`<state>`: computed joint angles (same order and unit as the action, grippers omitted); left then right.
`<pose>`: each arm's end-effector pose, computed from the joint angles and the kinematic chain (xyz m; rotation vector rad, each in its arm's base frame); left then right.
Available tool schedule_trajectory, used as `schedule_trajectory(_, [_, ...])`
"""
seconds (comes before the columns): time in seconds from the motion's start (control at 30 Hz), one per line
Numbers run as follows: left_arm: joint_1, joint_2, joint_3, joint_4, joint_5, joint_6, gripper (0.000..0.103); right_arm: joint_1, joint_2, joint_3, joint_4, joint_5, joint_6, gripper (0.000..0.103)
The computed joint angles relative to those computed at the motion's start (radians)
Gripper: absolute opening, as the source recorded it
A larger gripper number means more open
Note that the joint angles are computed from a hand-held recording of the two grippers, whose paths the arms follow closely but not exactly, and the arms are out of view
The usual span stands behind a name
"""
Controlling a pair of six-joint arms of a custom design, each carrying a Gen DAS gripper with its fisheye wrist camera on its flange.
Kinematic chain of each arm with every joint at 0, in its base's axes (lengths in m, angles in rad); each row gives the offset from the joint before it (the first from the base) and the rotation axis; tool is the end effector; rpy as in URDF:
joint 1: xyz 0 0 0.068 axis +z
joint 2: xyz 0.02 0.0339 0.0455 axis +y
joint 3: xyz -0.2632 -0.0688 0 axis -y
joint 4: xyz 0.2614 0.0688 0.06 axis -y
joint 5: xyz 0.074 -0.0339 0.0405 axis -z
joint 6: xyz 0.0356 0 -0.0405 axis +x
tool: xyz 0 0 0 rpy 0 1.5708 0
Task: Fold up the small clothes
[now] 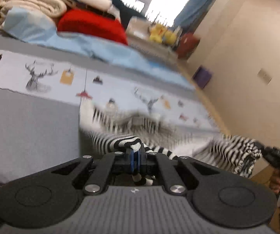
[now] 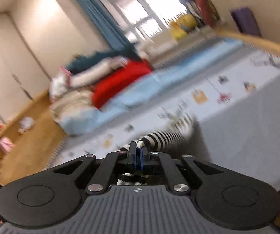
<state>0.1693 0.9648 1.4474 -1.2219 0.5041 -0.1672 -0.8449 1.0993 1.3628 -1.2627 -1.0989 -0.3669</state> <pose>0.1522 0.0086 0.4334 -0.1246 2.2613 -0.5784 0.1472 -0.1181 0.3981 0.1234 2.0219 0.6699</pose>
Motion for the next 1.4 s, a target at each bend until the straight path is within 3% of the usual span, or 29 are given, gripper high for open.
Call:
schedule_trajectory(0.07, [0.029, 0.012, -0.001, 0.005, 0.022, -0.033, 0.003, -0.079, 0.03, 0.072, -0.133, -0.075, -0.109, 0.003])
schedule_trajectory(0.1, [0.026, 0.026, -0.011, 0.017, 0.014, -0.041, 0.003, -0.094, 0.036, 0.082, -0.141, -0.081, -0.108, 0.003])
schedule_trajectory(0.17, [-0.008, 0.067, -0.049, 0.061, -0.04, -0.064, 0.003, -0.059, 0.03, 0.047, -0.036, -0.027, -0.005, 0.003])
schedule_trajectory(0.3, [-0.055, 0.209, -0.103, 0.179, -0.117, -0.121, 0.003, 0.103, 0.055, -0.048, 0.211, 0.184, 0.218, 0.003])
schedule_trajectory(0.47, [-0.075, 0.464, -0.047, 0.332, -0.16, -0.113, 0.003, 0.324, 0.16, -0.09, 0.448, 0.419, 0.393, 0.003])
schedule_trajectory(0.67, [-0.116, 0.786, 0.118, 0.441, -0.225, -0.125, 0.004, 0.502, 0.491, 0.073, 0.585, 0.641, 0.505, 0.003])
schedule_trajectory(0.83, [-0.111, 0.98, 0.287, 0.385, -0.207, -0.159, 0.008, 0.565, 0.734, 0.188, 0.661, 0.735, 0.564, 0.003])
schedule_trajectory(0.93, [-0.091, 0.978, 0.279, 0.423, -0.178, -0.208, 0.02, 0.576, 0.828, 0.254, 0.618, 0.79, 0.599, 0.008])
schedule_trajectory(1.0, [-0.076, 0.936, 0.23, 0.487, -0.159, -0.247, 0.05, 0.559, 0.805, 0.23, 0.666, 0.761, 0.637, 0.012])
schedule_trajectory(1.13, [-0.054, 0.852, 0.136, 0.584, -0.135, -0.256, 0.053, 0.531, 0.697, 0.12, 0.779, 0.761, 0.627, 0.035])
schedule_trajectory(1.23, [-0.067, 0.842, 0.135, 0.544, -0.142, -0.183, 0.053, 0.508, 0.654, 0.071, 0.814, 0.744, 0.563, 0.036])
schedule_trajectory(1.33, [-0.101, 0.855, 0.156, 0.473, -0.203, -0.057, 0.062, 0.496, 0.65, 0.055, 0.798, 0.73, 0.453, 0.045])
schedule_trajectory(1.4, [-0.131, 0.859, 0.151, 0.46, -0.261, 0.022, 0.074, 0.501, 0.672, 0.074, 0.737, 0.737, 0.351, 0.047])
